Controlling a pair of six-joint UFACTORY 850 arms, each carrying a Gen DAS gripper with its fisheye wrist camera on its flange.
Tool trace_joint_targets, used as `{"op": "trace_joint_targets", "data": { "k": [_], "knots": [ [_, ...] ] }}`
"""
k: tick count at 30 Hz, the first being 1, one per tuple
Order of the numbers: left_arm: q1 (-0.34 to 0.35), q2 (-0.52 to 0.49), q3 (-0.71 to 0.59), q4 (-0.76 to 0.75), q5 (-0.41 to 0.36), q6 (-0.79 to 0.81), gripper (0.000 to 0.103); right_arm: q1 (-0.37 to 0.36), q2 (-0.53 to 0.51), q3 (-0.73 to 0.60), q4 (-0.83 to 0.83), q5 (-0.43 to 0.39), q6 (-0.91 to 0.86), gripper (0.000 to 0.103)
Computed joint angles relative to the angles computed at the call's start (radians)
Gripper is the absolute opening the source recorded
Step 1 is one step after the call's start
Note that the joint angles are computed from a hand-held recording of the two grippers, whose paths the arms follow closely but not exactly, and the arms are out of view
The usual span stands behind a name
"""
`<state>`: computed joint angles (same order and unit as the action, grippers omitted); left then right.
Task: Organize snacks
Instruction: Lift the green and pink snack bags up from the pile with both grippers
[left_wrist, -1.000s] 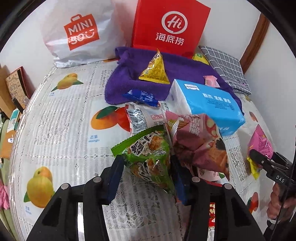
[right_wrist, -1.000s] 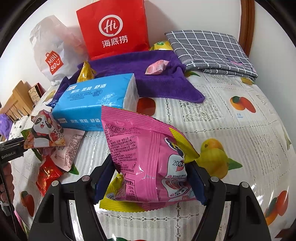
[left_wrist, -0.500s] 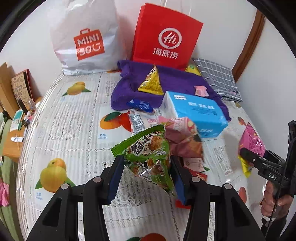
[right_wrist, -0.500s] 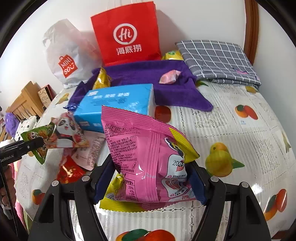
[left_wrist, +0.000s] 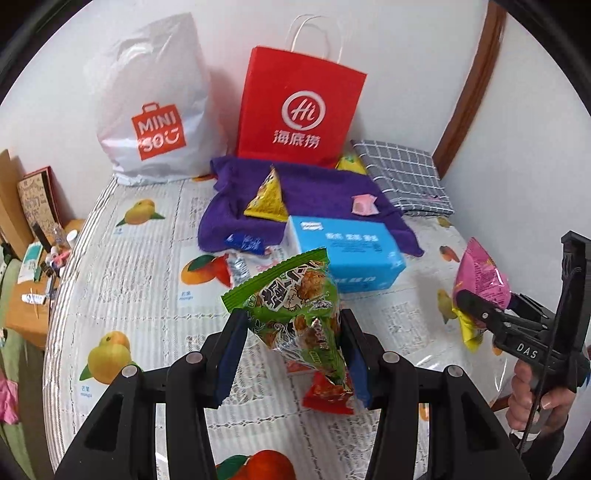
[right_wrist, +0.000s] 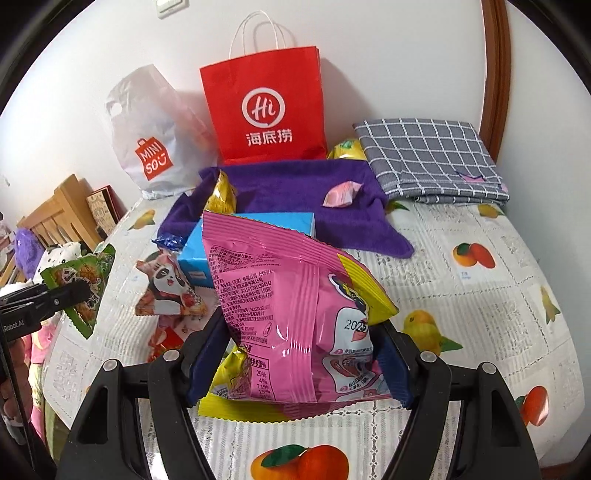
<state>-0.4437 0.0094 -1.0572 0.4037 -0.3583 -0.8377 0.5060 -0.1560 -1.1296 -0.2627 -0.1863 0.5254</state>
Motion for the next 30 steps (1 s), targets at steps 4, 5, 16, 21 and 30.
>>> {"op": "trace_joint_targets", "data": {
  "k": [4,5,16,21,30],
  "knots": [
    [-0.014,-0.005,-0.020,0.016,-0.007,-0.004,0.048,0.008,0.009,0.001,0.008,0.012,-0.008,0.074],
    [-0.017,-0.007,-0.026,0.017,-0.009,-0.002,0.048,0.008,0.009,0.001,0.032,0.015,-0.033,0.074],
    [-0.016,-0.042,-0.085,0.014,-0.012,0.016,0.048,-0.002,-0.003,-0.037,0.105,0.011,-0.127,0.074],
    [-0.011,-0.062,-0.105,0.005,-0.018,0.031,0.048,-0.008,-0.018,-0.061,0.142,0.008,-0.165,0.074],
    [-0.009,-0.099,-0.149,-0.009,-0.072,0.083,0.048,-0.019,-0.051,-0.096,0.151,-0.011,-0.199,0.074]
  ]
}}
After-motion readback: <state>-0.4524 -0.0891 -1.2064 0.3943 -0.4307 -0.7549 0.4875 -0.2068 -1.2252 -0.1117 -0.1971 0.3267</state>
